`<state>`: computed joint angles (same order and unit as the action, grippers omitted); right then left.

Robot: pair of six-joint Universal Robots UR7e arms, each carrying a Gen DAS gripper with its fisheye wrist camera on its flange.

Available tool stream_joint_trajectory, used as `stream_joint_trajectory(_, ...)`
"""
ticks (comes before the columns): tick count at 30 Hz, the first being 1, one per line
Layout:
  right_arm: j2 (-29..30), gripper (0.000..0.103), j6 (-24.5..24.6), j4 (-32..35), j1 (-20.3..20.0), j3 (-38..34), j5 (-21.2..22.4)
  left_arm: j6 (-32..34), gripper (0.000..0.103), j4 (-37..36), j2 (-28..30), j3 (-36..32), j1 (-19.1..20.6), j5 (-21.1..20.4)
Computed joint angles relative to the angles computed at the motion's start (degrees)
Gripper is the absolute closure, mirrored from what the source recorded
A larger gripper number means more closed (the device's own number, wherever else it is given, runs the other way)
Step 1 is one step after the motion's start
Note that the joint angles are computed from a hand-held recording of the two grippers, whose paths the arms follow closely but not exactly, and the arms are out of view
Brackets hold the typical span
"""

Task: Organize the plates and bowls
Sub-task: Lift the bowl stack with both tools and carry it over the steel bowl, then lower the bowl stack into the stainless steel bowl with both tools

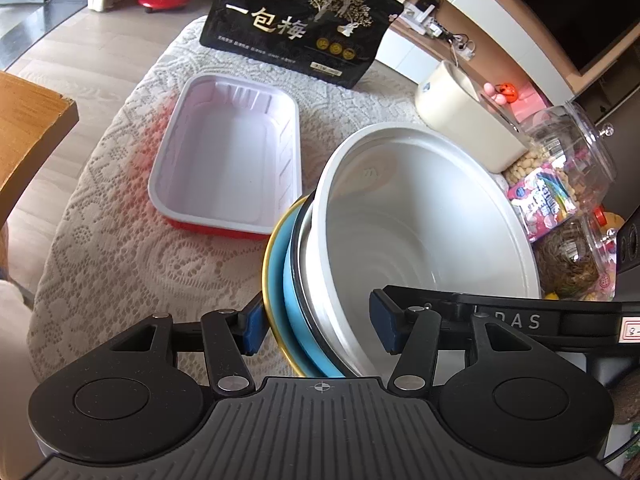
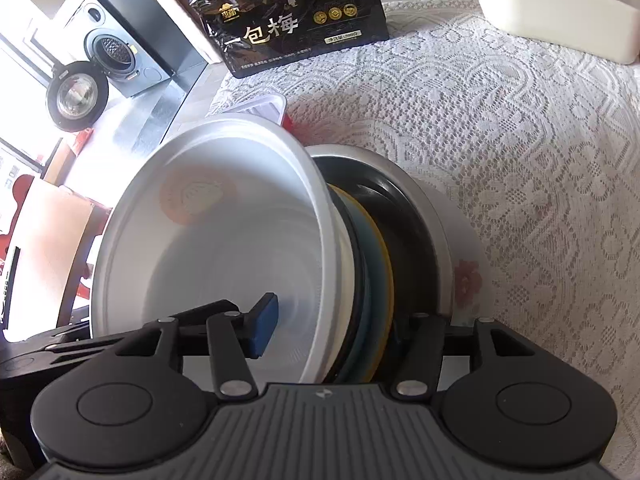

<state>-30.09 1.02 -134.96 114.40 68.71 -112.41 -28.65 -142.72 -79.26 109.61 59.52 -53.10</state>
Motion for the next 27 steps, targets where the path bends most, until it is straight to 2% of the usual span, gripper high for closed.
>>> stream_joint_trajectory(3,0.3,0.046,0.3,0.6,0.1,-0.5,-0.7,0.1,0.048,1.0,-0.1,-0.3,0.0,-0.2)
stream_joint_trajectory(7,0.6,0.046,-0.1,2.0,0.3,-1.5,-2.2,-0.5,0.057,1.8,-0.5,-0.5,0.2,-0.9)
stream_joint_trajectory(10,0.4,0.046,-0.7,2.3,0.3,-1.6,-2.9,-0.4,0.057,1.2,-0.7,-0.2,-0.2,-0.5)
stream_joint_trajectory(15,-0.2,0.046,-2.1,0.8,0.8,-0.3,-7.1,0.5,0.060,1.3,-0.1,-0.5,-1.4,0.3)
stream_joint_trajectory(18,-1.3,0.046,-3.1,-0.4,0.4,0.7,-6.0,1.7,0.066,0.2,-0.2,-0.4,-2.3,1.1)
stream_joint_trajectory(27,-2.6,0.046,-5.1,-5.0,0.8,3.0,-7.0,1.2,0.066,1.5,-0.5,-0.8,-3.2,2.0)
